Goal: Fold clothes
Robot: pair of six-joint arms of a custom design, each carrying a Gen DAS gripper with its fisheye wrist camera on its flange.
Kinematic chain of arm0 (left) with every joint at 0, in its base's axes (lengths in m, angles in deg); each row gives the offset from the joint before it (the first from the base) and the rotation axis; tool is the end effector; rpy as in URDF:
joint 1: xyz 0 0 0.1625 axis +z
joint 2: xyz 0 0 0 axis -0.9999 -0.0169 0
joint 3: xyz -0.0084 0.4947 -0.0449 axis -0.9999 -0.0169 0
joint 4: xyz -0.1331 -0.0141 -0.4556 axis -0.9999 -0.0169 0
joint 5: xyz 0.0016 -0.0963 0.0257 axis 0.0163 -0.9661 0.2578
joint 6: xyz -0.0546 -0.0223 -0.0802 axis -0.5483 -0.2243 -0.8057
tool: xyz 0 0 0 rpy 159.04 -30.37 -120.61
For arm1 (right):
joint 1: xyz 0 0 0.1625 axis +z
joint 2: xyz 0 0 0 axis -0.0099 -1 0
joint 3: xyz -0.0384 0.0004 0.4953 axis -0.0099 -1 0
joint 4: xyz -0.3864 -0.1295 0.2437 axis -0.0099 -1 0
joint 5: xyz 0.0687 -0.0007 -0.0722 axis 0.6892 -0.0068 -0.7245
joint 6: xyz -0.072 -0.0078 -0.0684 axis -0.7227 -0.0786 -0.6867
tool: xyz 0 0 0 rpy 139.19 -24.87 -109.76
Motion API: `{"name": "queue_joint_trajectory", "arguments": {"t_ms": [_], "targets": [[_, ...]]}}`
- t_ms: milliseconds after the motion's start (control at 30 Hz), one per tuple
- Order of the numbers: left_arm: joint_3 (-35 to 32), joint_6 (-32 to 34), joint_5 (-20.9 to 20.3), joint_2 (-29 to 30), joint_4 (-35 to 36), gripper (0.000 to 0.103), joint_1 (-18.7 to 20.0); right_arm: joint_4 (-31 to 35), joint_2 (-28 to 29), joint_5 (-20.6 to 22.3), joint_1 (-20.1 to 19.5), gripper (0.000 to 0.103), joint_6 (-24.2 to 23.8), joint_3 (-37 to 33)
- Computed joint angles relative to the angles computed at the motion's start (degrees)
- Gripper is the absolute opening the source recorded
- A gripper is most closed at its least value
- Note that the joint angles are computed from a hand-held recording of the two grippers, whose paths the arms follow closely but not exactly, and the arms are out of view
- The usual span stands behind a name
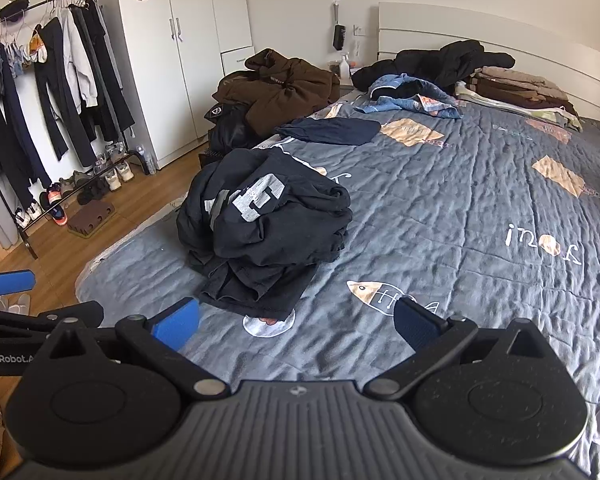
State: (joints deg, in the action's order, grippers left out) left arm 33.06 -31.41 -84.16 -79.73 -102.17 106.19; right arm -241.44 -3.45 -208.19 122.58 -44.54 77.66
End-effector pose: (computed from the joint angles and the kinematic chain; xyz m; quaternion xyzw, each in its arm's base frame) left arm -0.4042 -0.3567 0.2162 0.0927 0.8077 -0.4160 0.4074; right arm 0.3198 -0.3626 0.3407 0.2815 -0.8771 0.3171 0.2255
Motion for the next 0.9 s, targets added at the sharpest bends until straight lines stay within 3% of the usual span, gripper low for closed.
{"name": "queue_joint_trajectory", "arguments": {"t_ms": [167,567,733,900], "targets": [[-0.74,-1.56,1.06,0.77,3.49,0.103,-0.21,-1.3,0.17,-0.01,0.02,0.103,-1.47,0.14],[-0.4,-1.7,1.49,0.53,2.74,0.103,-0.33,-1.37,0.54,0.63,0.31,0.103,-1.7,-0.16],[2.18,1.82,3.53,-0.8,-3.39,0.103,-0.78,-1.15,1.0,0.42,0.42,0.103,-1.72,-0.38],[0.79,-0.04,3.59,0.12,0.9,0.103,-0.63,-0.66,0.81,1.2,0.24,0.103,-1.37,-0.49]]}}
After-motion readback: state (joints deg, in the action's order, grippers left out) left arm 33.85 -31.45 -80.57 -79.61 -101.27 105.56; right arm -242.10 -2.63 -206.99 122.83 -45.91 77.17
